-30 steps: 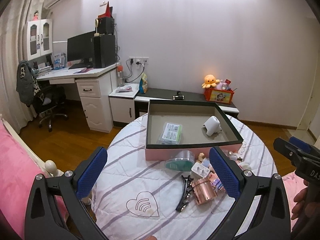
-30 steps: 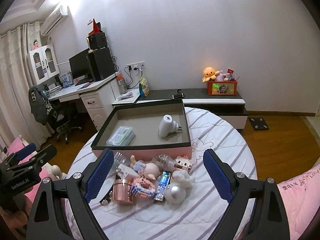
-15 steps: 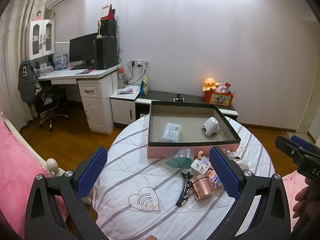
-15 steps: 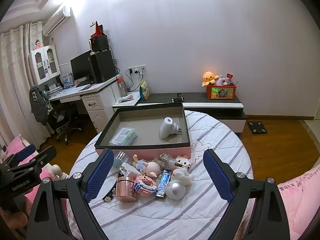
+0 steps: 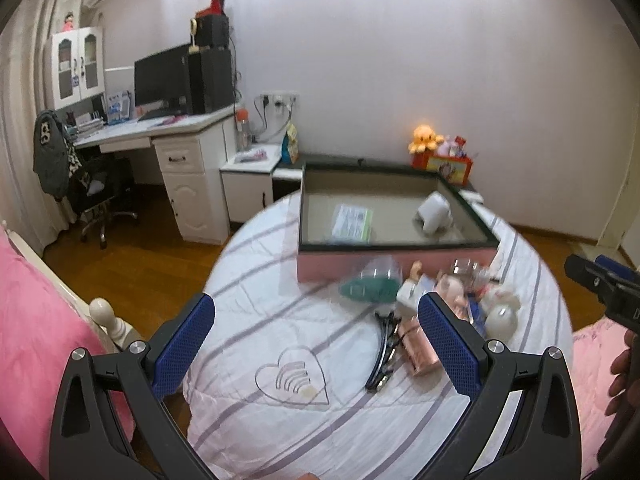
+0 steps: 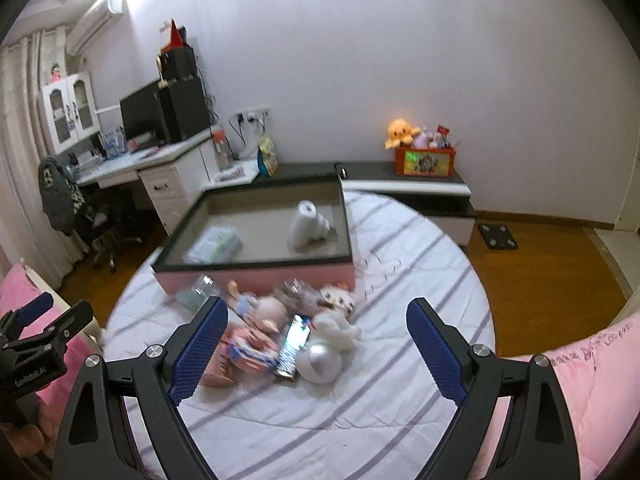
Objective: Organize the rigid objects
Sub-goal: 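Grasp the black hair clip with the left tool while the right tool grasps the astronaut toy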
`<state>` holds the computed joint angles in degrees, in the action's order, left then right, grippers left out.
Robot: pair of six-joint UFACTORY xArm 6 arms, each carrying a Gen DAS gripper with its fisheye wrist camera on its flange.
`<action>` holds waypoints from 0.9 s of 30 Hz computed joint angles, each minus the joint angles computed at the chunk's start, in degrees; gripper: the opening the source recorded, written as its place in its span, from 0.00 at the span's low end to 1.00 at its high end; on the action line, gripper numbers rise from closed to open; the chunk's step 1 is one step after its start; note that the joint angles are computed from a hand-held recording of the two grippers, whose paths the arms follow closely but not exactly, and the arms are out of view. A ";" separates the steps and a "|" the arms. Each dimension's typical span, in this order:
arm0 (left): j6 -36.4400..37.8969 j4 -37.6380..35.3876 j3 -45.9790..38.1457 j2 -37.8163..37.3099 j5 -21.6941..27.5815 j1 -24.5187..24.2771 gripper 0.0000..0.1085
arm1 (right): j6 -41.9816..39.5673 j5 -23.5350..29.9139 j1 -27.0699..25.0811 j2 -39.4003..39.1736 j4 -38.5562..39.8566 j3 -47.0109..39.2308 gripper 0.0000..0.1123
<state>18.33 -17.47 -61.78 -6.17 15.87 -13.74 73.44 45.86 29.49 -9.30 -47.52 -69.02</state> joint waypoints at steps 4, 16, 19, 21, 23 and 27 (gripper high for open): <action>-1.72 3.08 0.48 2.27 0.92 -0.64 0.95 | -1.56 -1.12 -1.35 0.38 3.27 1.69 0.82; 0.66 3.05 -2.01 8.85 3.61 -1.98 0.95 | -5.64 -3.15 -4.01 3.96 10.15 2.06 0.82; 2.82 0.80 -3.71 10.71 5.47 -2.57 0.95 | -6.68 -3.95 -4.76 4.96 11.81 1.99 0.82; 2.37 1.97 -4.62 12.09 6.02 -2.95 0.94 | -7.19 -4.42 -5.15 5.62 12.56 1.87 0.82; 0.64 4.49 -5.36 13.18 6.24 -3.07 0.93 | -8.15 -5.17 -5.65 6.44 13.83 1.72 0.82; 0.16 5.73 -7.82 15.93 8.08 -3.04 0.89 | -9.55 -6.60 -6.59 7.70 15.71 1.61 0.82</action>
<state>18.49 -11.73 -69.60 9.76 23.96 -16.78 63.89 39.26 22.91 -1.61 -31.81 -67.41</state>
